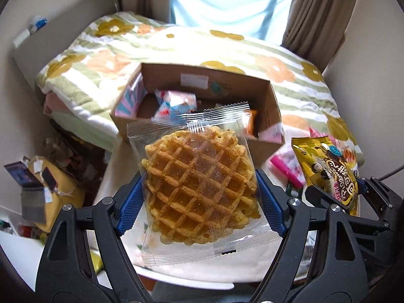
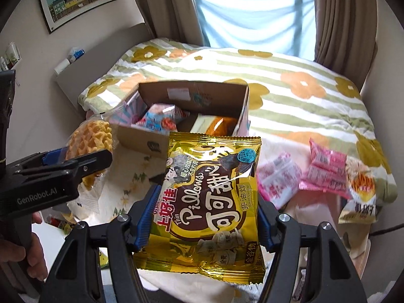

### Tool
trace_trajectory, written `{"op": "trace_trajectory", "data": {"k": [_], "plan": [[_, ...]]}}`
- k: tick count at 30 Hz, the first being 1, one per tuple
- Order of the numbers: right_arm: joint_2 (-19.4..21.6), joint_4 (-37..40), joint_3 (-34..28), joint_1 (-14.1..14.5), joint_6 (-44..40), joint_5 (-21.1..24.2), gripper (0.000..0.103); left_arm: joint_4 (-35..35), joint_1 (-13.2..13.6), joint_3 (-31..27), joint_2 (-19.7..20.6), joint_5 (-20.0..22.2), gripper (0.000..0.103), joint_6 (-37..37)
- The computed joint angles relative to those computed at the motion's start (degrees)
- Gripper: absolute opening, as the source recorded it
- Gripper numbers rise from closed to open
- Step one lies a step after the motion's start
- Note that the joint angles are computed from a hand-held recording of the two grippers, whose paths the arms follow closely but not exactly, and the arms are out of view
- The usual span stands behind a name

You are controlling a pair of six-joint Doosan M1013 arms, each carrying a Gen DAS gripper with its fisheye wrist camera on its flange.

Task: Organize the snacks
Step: 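Carry the waffle into the box with the left tool while the right tool places the yellow bag there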

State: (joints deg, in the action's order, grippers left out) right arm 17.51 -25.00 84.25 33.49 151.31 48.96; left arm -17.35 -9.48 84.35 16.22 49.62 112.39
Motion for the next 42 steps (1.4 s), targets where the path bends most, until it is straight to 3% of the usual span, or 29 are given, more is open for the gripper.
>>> {"op": "trace_trajectory", "data": {"k": [11, 19, 21, 23, 25, 33, 39, 40, 42], "plan": [[5.98, -0.27, -10.10, -3.50, -2.61, 3.11, 0.062, -0.10, 0.83, -17.07, 11.08, 5.98, 0.080, 1.97], [11.97, 2.72, -17.84, -5.43, -2.57, 7.05, 0.062, 3.06, 0.85, -29.09, 20.61, 13.80, 0.081, 4.62], [13.18, 3.94, -19.32, -5.80, -3.01, 8.10, 0.062, 3.39, 0.78, -29.70, 21.43, 13.55, 0.084, 5.63], [14.18, 5.28, -20.54, -6.17, -3.94, 9.04, 0.062, 4.90, 0.59, -28.71, 21.24, 11.28, 0.103, 5.90], [14.87, 6.26, -21.22, -6.39, -4.82, 9.49, 0.062, 5.21, 0.62, -28.26, 21.35, 10.17, 0.103, 6.75], [16.29, 9.49, -22.55, -7.34, -7.61, 9.88, 0.062, 3.46, 1.76, -28.76, 22.40, 13.16, 0.103, 4.82], [16.82, 11.74, -22.41, -8.05, -7.41, 7.48, 0.065, 4.29, 1.89, -27.48, 21.60, 11.99, 0.103, 4.72], [17.07, 12.21, -22.66, -8.18, -7.47, 7.60, 0.068, 4.27, 1.90, -27.23, 21.38, 11.75, 0.103, 4.81], [17.53, 10.87, -23.18, -8.07, -7.04, 8.07, 0.088, 4.28, 1.95, -26.67, 20.93, 11.09, 0.103, 5.12]]}}
